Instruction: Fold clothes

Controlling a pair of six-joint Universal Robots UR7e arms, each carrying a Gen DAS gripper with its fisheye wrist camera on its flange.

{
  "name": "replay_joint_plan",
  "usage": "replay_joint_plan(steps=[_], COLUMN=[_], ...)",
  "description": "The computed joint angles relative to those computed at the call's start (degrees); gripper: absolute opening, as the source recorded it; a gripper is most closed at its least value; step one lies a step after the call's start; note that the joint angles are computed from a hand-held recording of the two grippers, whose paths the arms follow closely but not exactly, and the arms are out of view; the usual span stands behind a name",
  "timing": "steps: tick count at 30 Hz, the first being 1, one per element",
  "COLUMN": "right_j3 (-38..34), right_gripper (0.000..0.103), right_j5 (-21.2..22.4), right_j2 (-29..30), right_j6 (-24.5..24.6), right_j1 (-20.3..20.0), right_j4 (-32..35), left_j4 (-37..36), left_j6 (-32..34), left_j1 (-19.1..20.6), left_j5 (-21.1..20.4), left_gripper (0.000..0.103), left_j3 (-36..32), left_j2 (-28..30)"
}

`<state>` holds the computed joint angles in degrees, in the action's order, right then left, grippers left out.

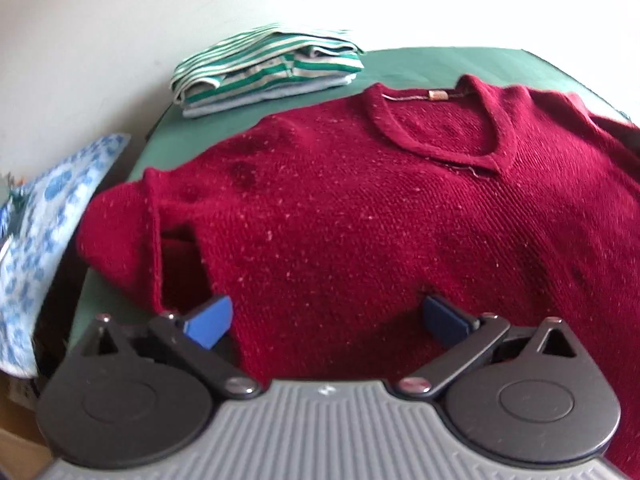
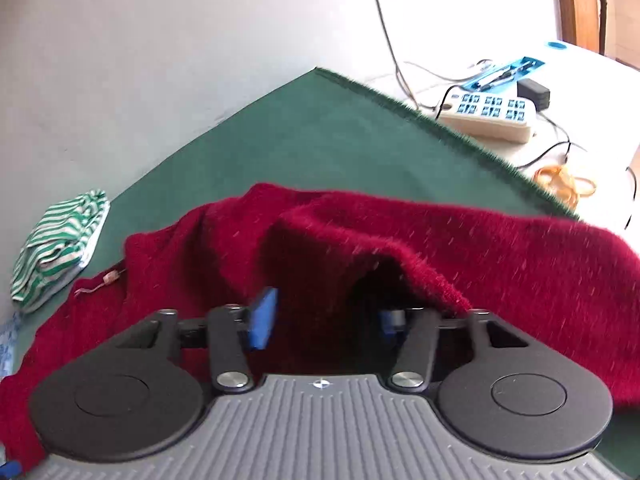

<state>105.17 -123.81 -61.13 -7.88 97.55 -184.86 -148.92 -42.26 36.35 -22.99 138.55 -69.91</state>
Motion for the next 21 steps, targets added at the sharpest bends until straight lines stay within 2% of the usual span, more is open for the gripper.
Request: replay_joint_plan(steps=[1,3,6,8,10,12,13,14,15,18,19,20,21], right_j3=[-0.74,-1.72,-2.37,-2.06,-2.12,-1.38,-0.45,1.56,3.68,3.69,2.52,0.96,-0.78], right_gripper=[0.003,0.003,0.004,0.022,0.034,0.035,0.039,0.040,0.040,0.044,0.053,0.056,0.055], right_j5=[-0.62,-0.89,-0.03,2.22,3.63,2.11,2.41,5.01,9.14,18.37,21.57,23.56,25.22], right_j2=[0.06,-0.21,-0.36,-1.08,-2.48,-4.25,-5.45,-7.03,-8.68,-9.11,-8.08,-6.46,-4.67], right_j6=[-0.02,0.87,0.32,-1.19,-1.42,2.76,6.34,9.38,10.42,5.70,3.77,3.06,2.63], right_j1=[-0.41,-1.39,-2.43,-2.74,-2.72,-2.04,-1.82,-1.79,-1.93,-0.49,-0.13,-0.17,-0.33], right_j4=[0.26,0.39,0.04,1.51,5.84,8.89,9.75,8.73,7.86,15.16,18.49,20.91,23.13], left_j4=[-2.32,-6.43,-5.13,-5.91,-6.85,-6.79,-6.39,-5.87,-5.41,-4.86,-4.87,-4.77,-4.58], left_j6=[-0.34,-1.31,-3.12,-2.73,-2.24,-2.44,-2.84,-3.44,-3.99,-4.66,-4.65,-4.79,-4.99], left_j1=[-0.17,-0.57,-0.76,-0.53,-0.27,-0.24,-0.31,-0.40,-0.48,-0.54,-0.52,-0.52,-0.54], left_j5=[0.59,1.83,2.44,2.42,2.26,2.45,2.63,2.74,2.83,2.75,2.70,2.71,2.72], left_gripper=[0.102,0.102,0.102,0.102,0.102,0.102,0.102,0.102,0.102,0.102,0.102,0.102,0.102], left_j3=[0.81,2.28,2.12,2.08,2.09,2.05,2.02,1.99,1.97,1.91,1.89,1.86,1.84], left_j2=[0.43,1.40,1.62,1.79,1.85,1.97,2.01,2.00,1.98,1.80,1.78,1.79,1.78])
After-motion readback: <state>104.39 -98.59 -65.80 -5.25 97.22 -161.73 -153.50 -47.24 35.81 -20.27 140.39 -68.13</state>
